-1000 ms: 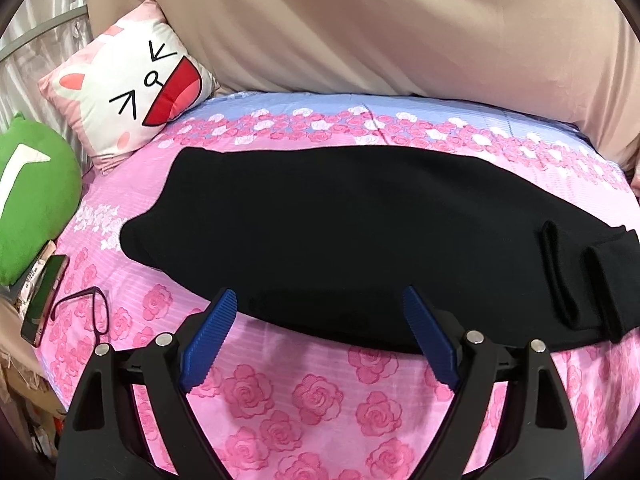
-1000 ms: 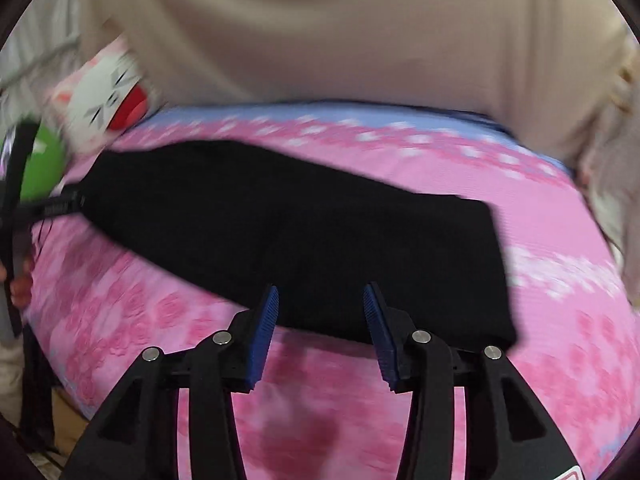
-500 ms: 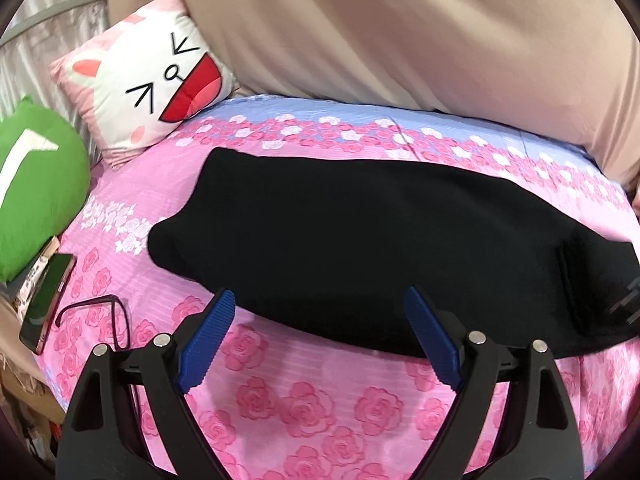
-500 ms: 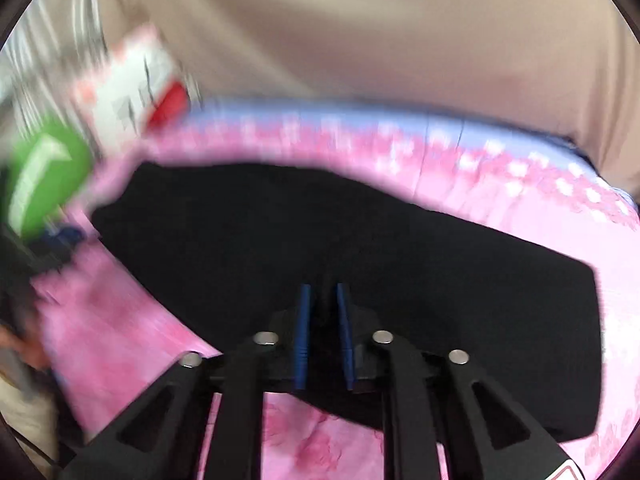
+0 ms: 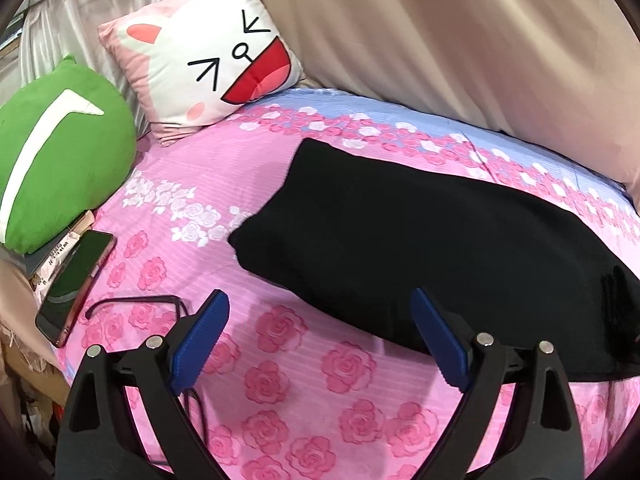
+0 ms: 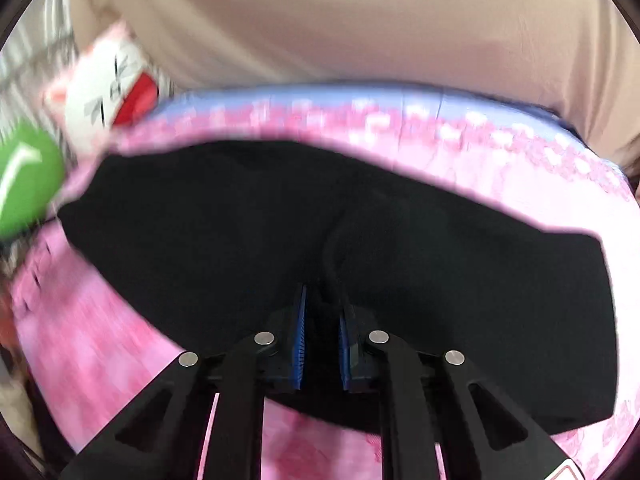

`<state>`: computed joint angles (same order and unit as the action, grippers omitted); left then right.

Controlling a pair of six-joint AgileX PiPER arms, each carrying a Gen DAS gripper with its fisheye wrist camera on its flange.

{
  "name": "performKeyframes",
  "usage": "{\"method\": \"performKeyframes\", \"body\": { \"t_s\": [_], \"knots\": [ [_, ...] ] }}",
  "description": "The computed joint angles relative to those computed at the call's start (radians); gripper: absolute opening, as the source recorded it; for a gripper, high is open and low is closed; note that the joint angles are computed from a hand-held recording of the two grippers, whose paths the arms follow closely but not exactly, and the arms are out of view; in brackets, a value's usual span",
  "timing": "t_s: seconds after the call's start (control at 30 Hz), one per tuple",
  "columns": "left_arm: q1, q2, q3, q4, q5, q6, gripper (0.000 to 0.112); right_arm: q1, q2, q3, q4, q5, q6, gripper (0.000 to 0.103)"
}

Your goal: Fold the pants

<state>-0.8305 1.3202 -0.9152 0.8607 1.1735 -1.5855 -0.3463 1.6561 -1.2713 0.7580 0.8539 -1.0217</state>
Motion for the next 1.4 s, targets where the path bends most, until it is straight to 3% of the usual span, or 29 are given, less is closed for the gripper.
{"method": "performKeyframes", "body": {
  "t_s": [0.1,0.17,0.23,0.3,0.37,0.43,0.5,0.57,0.67,0.73,0.83,0.9,1.03,1.07,1.13,1.17,1.33,1.4],
  "knots": [
    [0.045,-0.013,0.005,-0.006,-0.029,0.016,0.090,0.007,-0.022,-0.050,0.090,0.059,-0.008,0.012],
    [0.114,-0.035,0.020,-0.035,-0.102,0.042,0.090,0.063,0.006,-0.077,0.082,0.081,0.011,0.014],
    [0.191,-0.048,0.038,-0.085,-0.190,0.078,0.090,0.170,0.076,-0.071,-0.039,0.017,0.061,0.019],
    [0.245,-0.047,0.051,-0.115,-0.251,0.102,0.090,0.181,0.081,-0.032,-0.036,-0.022,0.056,0.025],
    [0.294,-0.032,0.057,-0.140,-0.293,0.126,0.090,0.113,0.031,-0.003,0.032,0.018,0.010,0.040],
    [0.343,-0.019,0.067,-0.152,-0.341,0.145,0.090,0.031,-0.022,0.017,0.079,0.032,-0.026,0.049],
    [0.397,-0.010,0.077,-0.177,-0.394,0.164,0.090,-0.068,-0.050,0.004,0.066,0.040,-0.037,0.052],
    [0.497,-0.010,0.106,-0.284,-0.522,0.242,0.090,-0.179,-0.043,-0.025,0.028,0.049,-0.013,0.058],
    [0.542,0.013,0.106,-0.309,-0.580,0.254,0.091,-0.306,0.000,-0.073,-0.038,0.045,0.046,0.062],
    [0.549,0.022,0.098,-0.307,-0.609,0.260,0.084,-0.374,0.063,-0.126,-0.054,0.089,0.080,0.062],
    [0.520,0.065,0.044,-0.263,-0.548,0.241,0.071,-0.423,0.136,-0.174,-0.048,0.154,0.104,0.064],
    [0.493,0.083,0.012,-0.229,-0.506,0.246,0.051,-0.438,0.182,-0.192,-0.012,0.206,0.096,0.065],
    [0.438,0.139,-0.079,-0.172,-0.413,0.285,0.025,-0.410,0.260,-0.224,0.047,0.276,0.121,0.068],
    [0.430,0.163,-0.108,-0.162,-0.383,0.291,0.020,-0.399,0.253,-0.200,0.079,0.244,0.088,0.058],
    [0.420,0.184,-0.134,-0.152,-0.358,0.292,0.016,-0.369,0.249,-0.198,0.075,0.233,0.100,0.024],
    [0.411,0.185,-0.133,-0.124,-0.352,0.278,0.015,-0.367,0.242,-0.201,0.092,0.246,0.096,0.018],
    [0.353,0.135,-0.135,-0.112,-0.294,0.253,0.014,-0.377,0.143,-0.213,0.067,0.224,0.046,0.015],
    [0.329,0.109,-0.127,-0.126,-0.291,0.250,0.014,-0.423,0.163,-0.283,0.067,0.285,0.047,0.015]
  ]
}}
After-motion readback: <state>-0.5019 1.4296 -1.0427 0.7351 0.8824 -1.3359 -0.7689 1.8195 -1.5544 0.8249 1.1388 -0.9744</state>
